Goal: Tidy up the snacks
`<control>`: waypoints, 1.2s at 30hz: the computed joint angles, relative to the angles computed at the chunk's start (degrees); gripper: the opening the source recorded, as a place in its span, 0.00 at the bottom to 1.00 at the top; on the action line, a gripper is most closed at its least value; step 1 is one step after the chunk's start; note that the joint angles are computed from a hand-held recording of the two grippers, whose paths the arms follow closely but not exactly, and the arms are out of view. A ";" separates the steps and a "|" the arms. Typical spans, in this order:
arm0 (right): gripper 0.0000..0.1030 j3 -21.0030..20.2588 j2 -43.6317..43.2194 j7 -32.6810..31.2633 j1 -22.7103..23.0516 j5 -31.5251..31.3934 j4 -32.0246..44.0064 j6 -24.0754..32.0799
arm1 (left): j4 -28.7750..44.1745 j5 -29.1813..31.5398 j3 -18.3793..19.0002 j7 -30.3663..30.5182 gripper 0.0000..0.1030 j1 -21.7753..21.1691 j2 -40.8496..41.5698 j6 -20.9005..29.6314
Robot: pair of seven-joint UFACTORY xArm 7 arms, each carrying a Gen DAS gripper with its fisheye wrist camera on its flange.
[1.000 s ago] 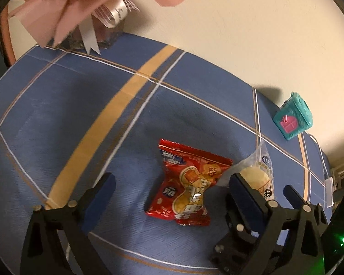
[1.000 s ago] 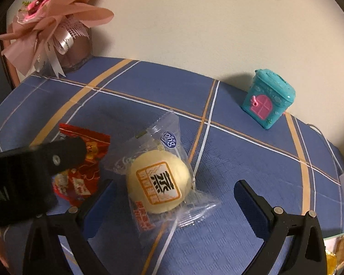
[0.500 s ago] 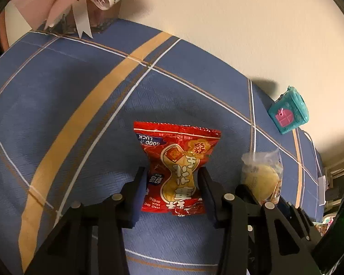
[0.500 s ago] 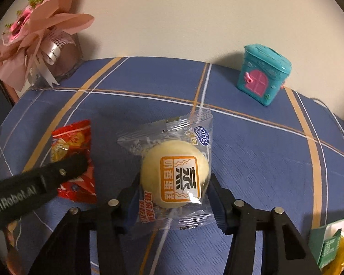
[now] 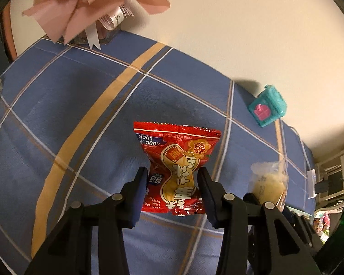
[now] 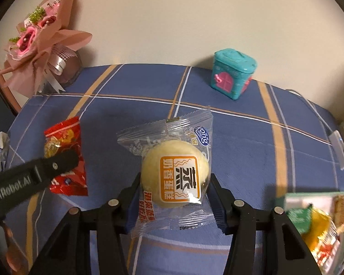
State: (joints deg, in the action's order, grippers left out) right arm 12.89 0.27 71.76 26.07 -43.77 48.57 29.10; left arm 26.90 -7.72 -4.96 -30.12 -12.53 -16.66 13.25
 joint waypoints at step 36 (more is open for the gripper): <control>0.55 8.56 -43.14 -10.03 0.73 32.46 -24.10 18.43 | -10.05 3.20 -10.23 -16.28 0.45 -13.52 -26.61 11.86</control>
State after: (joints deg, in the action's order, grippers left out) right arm 21.45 -42.87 61.73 26.81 -11.30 24.47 47.52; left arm 16.85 -4.51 -15.19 -46.41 -26.05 -43.26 25.11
